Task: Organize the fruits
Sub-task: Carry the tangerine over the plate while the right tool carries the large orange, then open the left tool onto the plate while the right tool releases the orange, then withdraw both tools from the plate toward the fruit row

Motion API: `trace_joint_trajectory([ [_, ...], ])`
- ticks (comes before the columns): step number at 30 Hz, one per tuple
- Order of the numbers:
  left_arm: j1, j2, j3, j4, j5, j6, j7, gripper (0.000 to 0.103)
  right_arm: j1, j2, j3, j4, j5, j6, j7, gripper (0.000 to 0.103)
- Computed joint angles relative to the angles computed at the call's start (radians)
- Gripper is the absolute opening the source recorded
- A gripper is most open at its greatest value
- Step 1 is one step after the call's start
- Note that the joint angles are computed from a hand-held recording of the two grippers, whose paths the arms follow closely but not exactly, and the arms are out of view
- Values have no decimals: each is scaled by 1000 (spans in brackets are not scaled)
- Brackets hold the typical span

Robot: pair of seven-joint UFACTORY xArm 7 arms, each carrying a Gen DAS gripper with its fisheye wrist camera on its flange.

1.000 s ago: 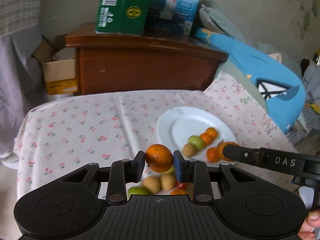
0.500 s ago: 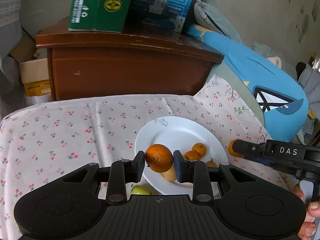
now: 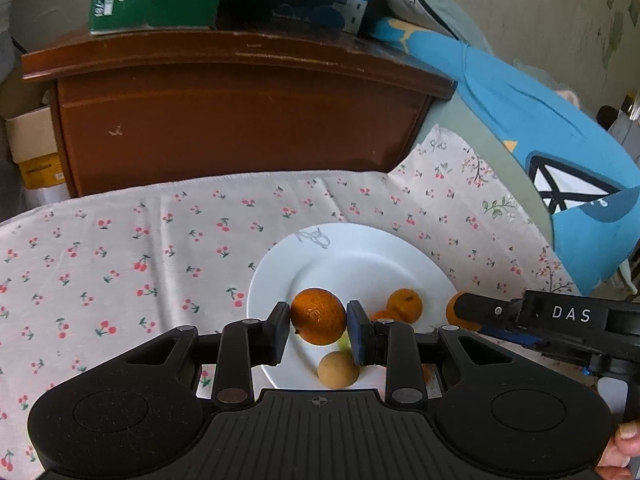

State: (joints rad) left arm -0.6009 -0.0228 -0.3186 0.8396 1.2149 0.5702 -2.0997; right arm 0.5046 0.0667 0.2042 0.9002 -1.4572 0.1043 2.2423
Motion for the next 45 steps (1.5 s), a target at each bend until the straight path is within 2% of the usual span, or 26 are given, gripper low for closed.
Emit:
trace_joint_trajectory([
  [6, -3, 44, 17, 30, -5, -11, 29, 28, 9, 34, -10, 16, 40, 10, -40, 34],
  [10, -17, 47, 20, 45, 12, 11, 21, 33, 19, 51, -26, 38, -6, -2, -1, 36],
  [12, -25, 39, 17, 50, 15, 34, 27, 38, 22, 49, -25, 47, -39, 7, 14, 36],
  [14, -34, 30, 8, 57, 6, 77, 34, 56, 22, 42, -20, 51, -58, 15, 12, 41],
  [17, -52, 14, -12, 71, -21, 175, 67, 69, 16, 37, -13, 52, -41, 13, -24, 47],
  [22, -68, -21, -35, 71, -93, 268, 133, 79, 21, 28, -3, 39, 45, 16, -146, 55],
  [24, -70, -45, -46, 58, -117, 288, 131, 83, 29, 18, 3, 25, 118, 29, -217, 70],
  [25, -69, -58, -51, 49, -133, 292, 132, 86, 35, 11, 10, 16, 172, 48, -270, 73],
  [26, -68, -75, -56, 35, -145, 292, 127, 88, 44, 1, 15, 9, 205, 73, -305, 75],
  [28, -61, -106, -68, 7, -159, 281, 109, 89, 59, -18, 21, 2, 178, 103, -299, 76],
  [31, -53, -146, -93, -28, -214, 298, 83, 93, 63, -44, 38, -16, 174, 100, -314, 84],
  [34, -41, -201, -104, -83, -268, 253, 89, 93, 72, -61, 62, -23, 108, 141, -245, 88],
  [38, -20, -271, -140, -151, -315, 193, 84, 93, 79, -76, 86, -49, 137, 145, -257, 89],
  [42, -12, -287, -191, -161, -377, 237, 118, 93, 87, -89, 103, -80, 139, 120, -225, 89],
  [45, -17, -309, -206, -181, -419, 237, 138, 93, 100, -100, 123, -102, 158, 140, -233, 89],
])
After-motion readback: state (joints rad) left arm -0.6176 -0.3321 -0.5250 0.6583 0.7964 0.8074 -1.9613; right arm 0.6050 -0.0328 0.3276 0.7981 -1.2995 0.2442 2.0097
